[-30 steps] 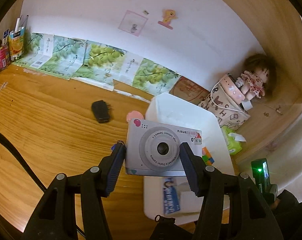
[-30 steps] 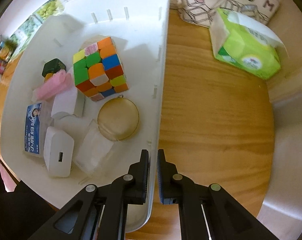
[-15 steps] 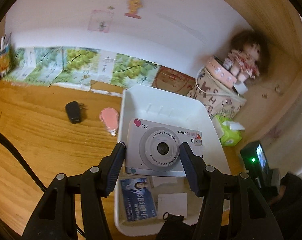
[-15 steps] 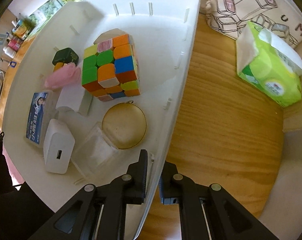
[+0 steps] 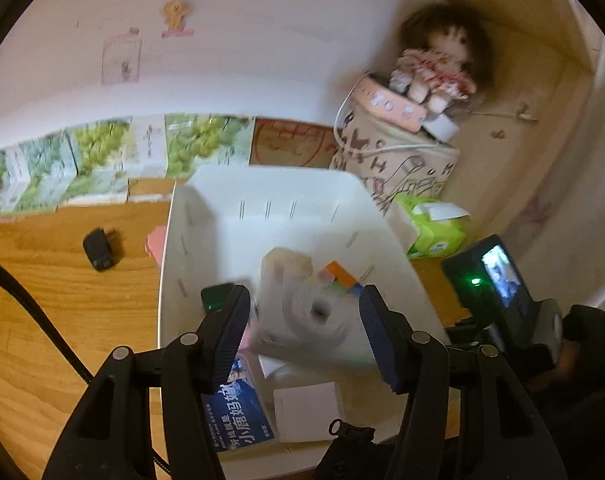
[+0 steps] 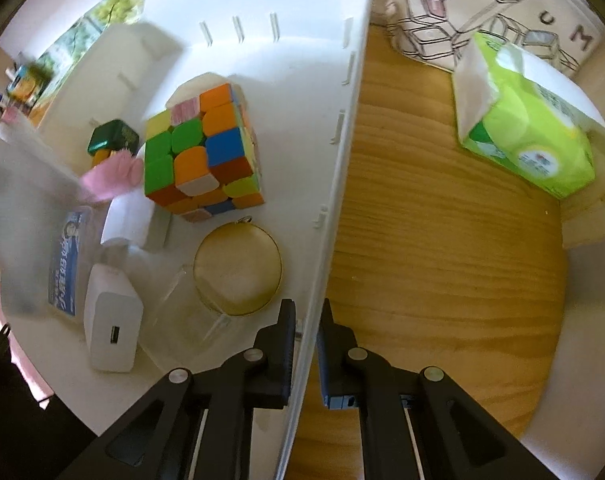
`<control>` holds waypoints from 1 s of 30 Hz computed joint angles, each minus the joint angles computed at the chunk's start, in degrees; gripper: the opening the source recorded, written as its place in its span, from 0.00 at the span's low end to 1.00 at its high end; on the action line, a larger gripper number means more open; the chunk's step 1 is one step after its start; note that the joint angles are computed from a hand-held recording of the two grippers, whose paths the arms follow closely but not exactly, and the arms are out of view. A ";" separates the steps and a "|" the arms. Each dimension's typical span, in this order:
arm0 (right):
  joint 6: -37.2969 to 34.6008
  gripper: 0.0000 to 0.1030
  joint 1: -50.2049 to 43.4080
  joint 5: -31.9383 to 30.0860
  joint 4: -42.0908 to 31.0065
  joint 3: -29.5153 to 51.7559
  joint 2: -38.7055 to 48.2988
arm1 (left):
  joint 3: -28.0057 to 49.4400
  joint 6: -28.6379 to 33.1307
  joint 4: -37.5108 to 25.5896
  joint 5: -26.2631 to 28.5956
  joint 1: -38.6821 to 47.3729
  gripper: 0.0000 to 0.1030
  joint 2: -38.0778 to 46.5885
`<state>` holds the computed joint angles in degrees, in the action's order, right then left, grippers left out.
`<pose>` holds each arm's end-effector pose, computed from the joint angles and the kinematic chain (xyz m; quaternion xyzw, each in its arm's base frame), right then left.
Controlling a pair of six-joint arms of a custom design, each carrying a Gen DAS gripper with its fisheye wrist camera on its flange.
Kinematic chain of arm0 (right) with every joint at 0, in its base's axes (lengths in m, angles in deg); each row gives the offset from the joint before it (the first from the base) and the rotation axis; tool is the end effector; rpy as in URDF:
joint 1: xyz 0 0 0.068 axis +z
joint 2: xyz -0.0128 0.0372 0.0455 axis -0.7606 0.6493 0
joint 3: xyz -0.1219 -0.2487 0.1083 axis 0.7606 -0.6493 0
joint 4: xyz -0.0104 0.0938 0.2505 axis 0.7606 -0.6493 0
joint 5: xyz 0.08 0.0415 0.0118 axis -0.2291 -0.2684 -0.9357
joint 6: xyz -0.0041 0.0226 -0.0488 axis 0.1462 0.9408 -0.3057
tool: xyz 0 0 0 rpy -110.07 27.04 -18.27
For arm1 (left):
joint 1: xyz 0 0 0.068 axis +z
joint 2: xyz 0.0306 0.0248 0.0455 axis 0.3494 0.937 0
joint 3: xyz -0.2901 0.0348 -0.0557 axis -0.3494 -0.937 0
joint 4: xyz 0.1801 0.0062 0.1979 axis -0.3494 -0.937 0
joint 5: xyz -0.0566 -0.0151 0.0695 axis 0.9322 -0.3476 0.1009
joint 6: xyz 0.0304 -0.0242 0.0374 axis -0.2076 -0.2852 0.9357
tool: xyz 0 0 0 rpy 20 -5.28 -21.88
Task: Organize rigid objects
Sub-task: 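Lift the white gadget and carry it toward the bin, then release the white gadget into the bin with the left gripper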
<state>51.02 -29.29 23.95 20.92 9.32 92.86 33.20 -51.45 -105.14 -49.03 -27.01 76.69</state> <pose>0.3839 0.1455 0.2315 -0.3549 0.9316 0.0520 0.0589 0.1621 -0.1510 0.3222 -0.1242 0.9124 -0.0842 0.3808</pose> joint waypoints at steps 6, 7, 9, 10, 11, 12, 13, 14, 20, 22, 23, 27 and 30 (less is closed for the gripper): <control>1.51 0.06 -0.81 0.02 1.84 -2.75 -2.61 | 1.79 -0.40 -3.37 -1.08 -1.72 0.70 -0.37; 2.01 0.05 -0.93 -0.20 2.06 -3.02 -2.74 | 1.83 -0.67 -4.11 -1.09 -1.62 0.71 -0.73; 2.78 0.05 -1.17 -0.37 2.39 -3.19 -2.82 | 1.91 -1.18 -5.46 -0.97 -1.26 0.72 -1.31; 3.04 0.05 -1.17 -0.17 2.70 -3.44 -2.98 | 1.80 -1.46 -5.99 -0.77 -1.01 0.75 -1.67; 3.23 0.05 -1.10 0.02 2.86 -3.84 -3.38 | 1.64 -1.76 -6.74 -0.39 -0.59 0.76 -2.28; 3.55 0.05 -1.14 0.23 3.00 -3.97 -3.54 | 1.52 -1.86 -7.23 0.04 -0.13 0.76 -2.76; 4.25 0.05 -0.93 0.49 3.25 -4.43 -3.85 | 1.43 -1.66 -7.77 0.71 0.53 0.76 -3.32; 4.94 0.05 -0.77 0.73 3.35 -4.73 -4.11 | 1.24 -1.20 -8.30 1.39 1.23 0.76 -4.04; 8.19 0.04 -1.44 1.84 2.73 -6.16 -6.07 | 0.70 3.76 -11.25 5.22 6.24 0.76 -7.25; 9.68 0.04 -1.12 2.62 3.05 -6.61 -6.03 | 0.19 6.41 -11.82 7.35 8.93 0.76 -8.54; 10.50 0.05 -1.04 2.98 3.52 -7.14 -6.30 | 0.05 7.76 -12.21 8.32 10.25 0.76 -8.98; 14.22 0.07 -1.08 3.62 3.96 -8.16 -6.99 | -0.41 13.77 -13.81 11.97 16.16 0.76 -10.71; 16.99 0.08 -0.91 4.47 4.48 -8.59 -7.10 | -0.53 19.34 -14.94 14.99 21.50 0.76 -11.30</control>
